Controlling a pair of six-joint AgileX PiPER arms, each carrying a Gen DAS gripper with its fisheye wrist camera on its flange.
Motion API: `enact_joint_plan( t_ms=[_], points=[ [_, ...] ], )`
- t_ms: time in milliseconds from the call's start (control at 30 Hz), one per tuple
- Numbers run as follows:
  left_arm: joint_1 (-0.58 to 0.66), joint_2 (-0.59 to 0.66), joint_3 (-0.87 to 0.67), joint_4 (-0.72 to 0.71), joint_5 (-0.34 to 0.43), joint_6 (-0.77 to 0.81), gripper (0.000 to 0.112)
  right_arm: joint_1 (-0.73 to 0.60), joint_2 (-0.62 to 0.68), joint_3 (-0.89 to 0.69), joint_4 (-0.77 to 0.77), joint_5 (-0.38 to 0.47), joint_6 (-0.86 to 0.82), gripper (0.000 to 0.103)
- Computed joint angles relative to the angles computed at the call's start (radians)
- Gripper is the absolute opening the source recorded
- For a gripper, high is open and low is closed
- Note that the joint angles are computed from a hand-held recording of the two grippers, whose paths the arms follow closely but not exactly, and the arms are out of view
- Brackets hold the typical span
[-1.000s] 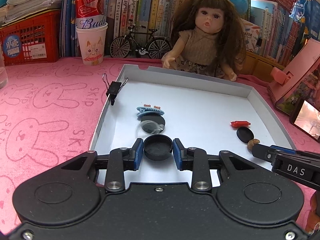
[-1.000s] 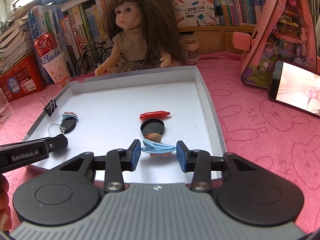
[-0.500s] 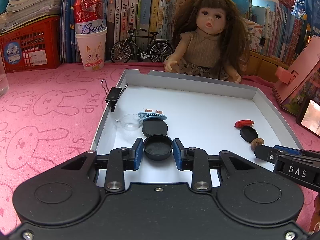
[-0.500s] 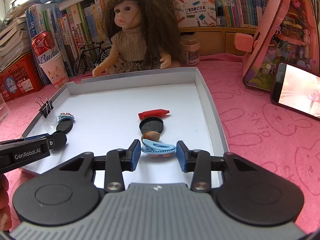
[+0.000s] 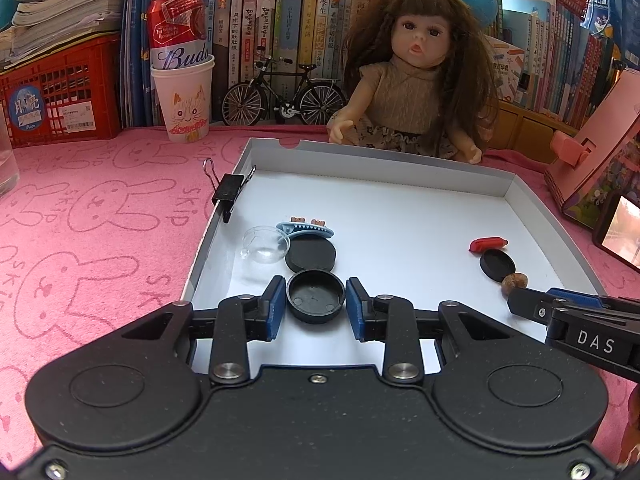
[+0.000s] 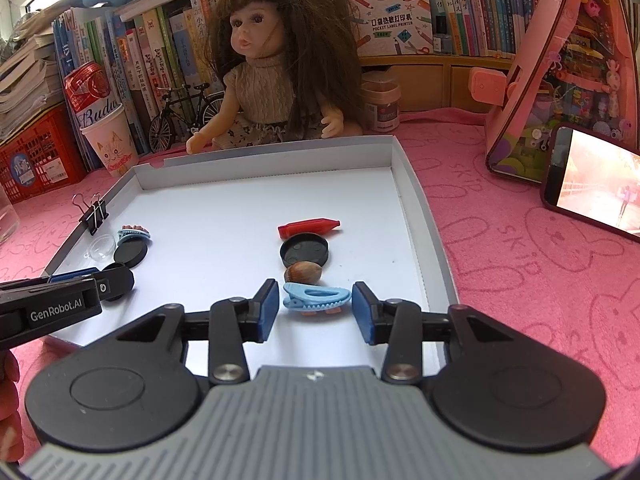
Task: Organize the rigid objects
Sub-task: 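Open both tools to release the black cap and blue clip in the tray, then move both open tools back toward the remaining objects on the desk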
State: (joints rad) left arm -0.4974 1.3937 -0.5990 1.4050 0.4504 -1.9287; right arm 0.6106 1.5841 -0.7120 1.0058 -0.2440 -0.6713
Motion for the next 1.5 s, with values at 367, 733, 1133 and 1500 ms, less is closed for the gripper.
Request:
enact_joint_plan(
  t_ms=[367,733,1133,1500],
  points=[
    [-0.034,-0.028,0.011,-0.036,0.03,0.041,0.038,0.014,-0.029,0.024,0.003,-0.024,-0.005,0.066],
    [-0.106,-0.092,0.028,-0.092,0.091,0.098,0.052,0.066,-0.078,0.062,0.088,-0.086,-0.099,0.076],
    [-0.294,-0.257,0.094,-0.154,0.236,0.125,0.07,0.143,-0.207,0.165,0.087,-0.17,-0.119,0.086],
    [-0.758,-0.408,0.168,-0.216,0.606,0.024,0.077,0.26,-0.4,0.34,0.047,-0.255,-0.107,0.091]
  ],
)
